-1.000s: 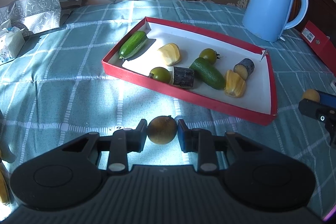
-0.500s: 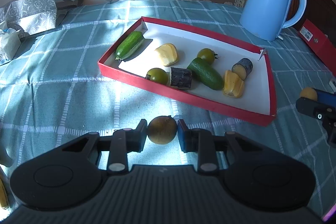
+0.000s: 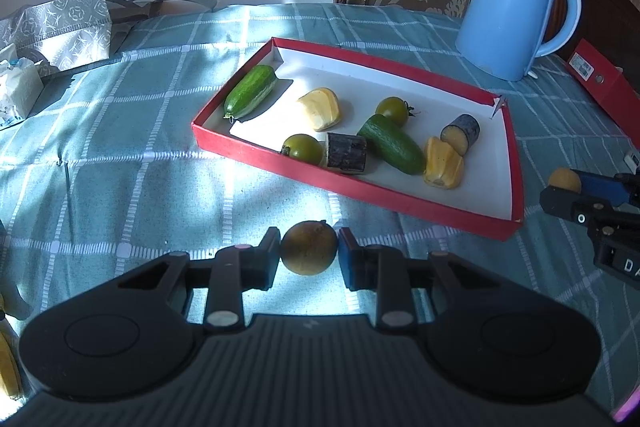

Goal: Organize fruits
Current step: 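Carry the tan potato toward the tray with the left tool while the right holds the kiwi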

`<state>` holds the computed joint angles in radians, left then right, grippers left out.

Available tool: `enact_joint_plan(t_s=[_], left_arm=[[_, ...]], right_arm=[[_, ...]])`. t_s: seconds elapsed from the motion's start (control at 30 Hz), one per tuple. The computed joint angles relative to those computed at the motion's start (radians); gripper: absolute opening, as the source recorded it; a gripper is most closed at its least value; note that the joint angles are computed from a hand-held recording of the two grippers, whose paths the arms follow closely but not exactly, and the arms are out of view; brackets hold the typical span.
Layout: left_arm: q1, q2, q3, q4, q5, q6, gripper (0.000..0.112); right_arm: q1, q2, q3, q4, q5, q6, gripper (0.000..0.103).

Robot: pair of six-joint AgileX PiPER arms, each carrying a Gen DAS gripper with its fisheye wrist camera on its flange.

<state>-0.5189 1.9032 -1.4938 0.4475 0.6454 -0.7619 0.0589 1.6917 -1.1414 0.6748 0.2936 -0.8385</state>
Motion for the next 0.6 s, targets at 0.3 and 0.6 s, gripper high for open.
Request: enact_joint_plan(t_s=[0.3, 0.6], left_arm=[[-0.012, -0.005, -0.001, 0.000, 0.010, 0.006, 0.027], [-0.020, -0.012, 0.008, 0.012, 0.015, -0.003, 0.027]], right_arm=[[0.009, 0.019, -0.035, -0.115, 0.028, 0.117, 0.029], [0.016, 0.033, -0.067, -0.208, 0.064, 0.198, 0.029]])
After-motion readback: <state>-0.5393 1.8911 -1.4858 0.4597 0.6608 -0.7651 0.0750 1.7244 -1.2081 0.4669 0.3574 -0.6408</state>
